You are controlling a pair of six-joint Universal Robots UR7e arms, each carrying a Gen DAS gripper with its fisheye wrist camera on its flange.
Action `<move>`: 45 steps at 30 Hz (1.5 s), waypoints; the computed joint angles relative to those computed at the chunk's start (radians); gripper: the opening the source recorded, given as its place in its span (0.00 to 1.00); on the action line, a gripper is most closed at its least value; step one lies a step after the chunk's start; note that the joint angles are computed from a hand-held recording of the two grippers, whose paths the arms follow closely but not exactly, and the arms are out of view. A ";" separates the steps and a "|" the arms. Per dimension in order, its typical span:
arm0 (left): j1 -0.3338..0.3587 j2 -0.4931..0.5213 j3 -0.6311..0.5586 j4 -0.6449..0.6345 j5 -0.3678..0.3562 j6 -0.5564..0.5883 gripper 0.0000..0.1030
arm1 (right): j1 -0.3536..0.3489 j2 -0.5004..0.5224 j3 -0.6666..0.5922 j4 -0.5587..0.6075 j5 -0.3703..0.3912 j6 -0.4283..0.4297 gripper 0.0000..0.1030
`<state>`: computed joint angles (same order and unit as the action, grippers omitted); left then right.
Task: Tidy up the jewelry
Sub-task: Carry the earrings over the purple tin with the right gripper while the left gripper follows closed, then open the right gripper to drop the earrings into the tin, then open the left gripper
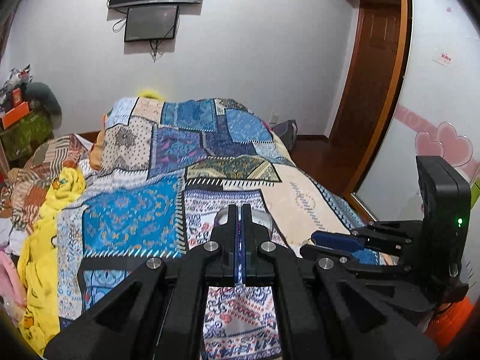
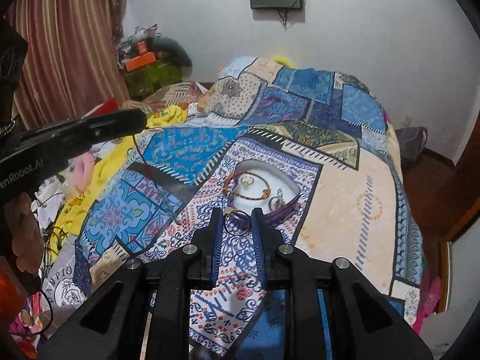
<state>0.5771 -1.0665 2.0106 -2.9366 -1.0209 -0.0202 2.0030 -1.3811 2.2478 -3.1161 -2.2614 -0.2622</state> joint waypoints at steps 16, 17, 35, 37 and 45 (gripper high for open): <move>0.017 0.104 -0.154 -0.038 -0.047 0.065 0.00 | -0.040 -0.009 -0.016 -0.038 0.020 -0.021 0.17; 0.017 0.114 -0.167 -0.039 -0.047 0.070 0.00 | -0.043 -0.009 -0.017 -0.039 0.022 -0.024 0.17; 0.075 0.216 -0.284 -0.014 -0.129 0.088 0.00 | -0.122 0.024 -0.046 -0.044 0.076 -0.030 0.17; 0.084 0.228 -0.291 -0.004 -0.142 0.086 0.00 | -0.133 0.028 -0.050 -0.037 0.083 -0.025 0.17; 0.125 0.259 -0.304 0.059 -0.161 0.068 0.00 | -0.161 0.045 -0.069 -0.009 0.094 -0.030 0.17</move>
<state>0.7018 -0.8070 1.7071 -2.8775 -1.1822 0.0475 1.8417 -1.3361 2.1791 -3.1247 -2.1678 -0.2919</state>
